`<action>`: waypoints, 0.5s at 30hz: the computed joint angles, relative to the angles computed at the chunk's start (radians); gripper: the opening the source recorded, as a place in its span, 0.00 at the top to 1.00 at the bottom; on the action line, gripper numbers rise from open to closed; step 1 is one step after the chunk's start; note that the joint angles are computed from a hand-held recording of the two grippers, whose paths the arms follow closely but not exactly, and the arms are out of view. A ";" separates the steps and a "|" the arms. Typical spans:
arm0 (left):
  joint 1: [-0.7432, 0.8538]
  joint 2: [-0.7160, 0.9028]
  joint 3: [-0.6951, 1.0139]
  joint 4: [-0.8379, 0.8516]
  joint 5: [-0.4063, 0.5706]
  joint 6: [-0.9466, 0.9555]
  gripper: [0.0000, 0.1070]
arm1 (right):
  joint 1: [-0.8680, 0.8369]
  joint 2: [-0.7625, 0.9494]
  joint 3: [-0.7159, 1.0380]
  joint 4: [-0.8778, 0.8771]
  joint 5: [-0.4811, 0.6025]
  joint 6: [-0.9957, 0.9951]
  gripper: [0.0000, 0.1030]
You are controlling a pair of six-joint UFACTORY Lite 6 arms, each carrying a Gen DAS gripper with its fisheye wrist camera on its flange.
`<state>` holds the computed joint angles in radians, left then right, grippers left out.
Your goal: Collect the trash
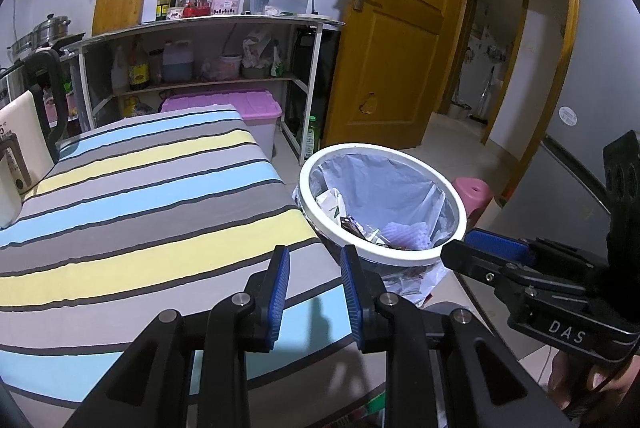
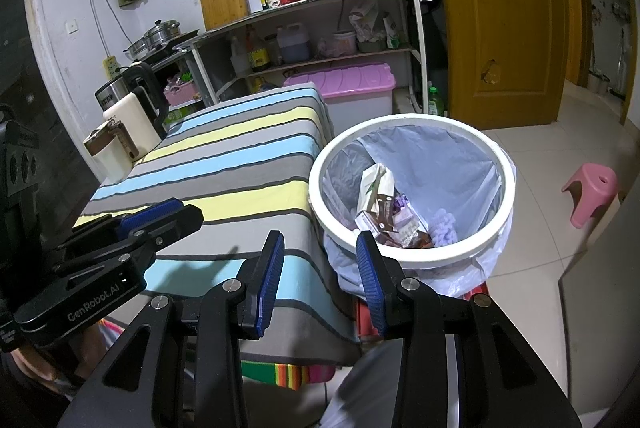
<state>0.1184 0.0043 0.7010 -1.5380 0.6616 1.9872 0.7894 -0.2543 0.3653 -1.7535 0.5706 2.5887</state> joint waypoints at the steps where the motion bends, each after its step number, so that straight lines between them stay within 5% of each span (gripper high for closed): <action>1: 0.001 0.002 0.001 0.001 0.000 0.002 0.75 | -0.008 -0.003 -0.001 -0.004 -0.005 -0.003 0.62; 15: -0.023 -0.012 -0.024 -0.043 -0.021 0.034 0.75 | -0.016 -0.009 0.001 0.000 -0.012 -0.014 0.62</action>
<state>0.0953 -0.0072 0.6773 -1.5807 0.6406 2.0209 0.7735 -0.2629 0.3658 -1.7538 0.5589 2.5749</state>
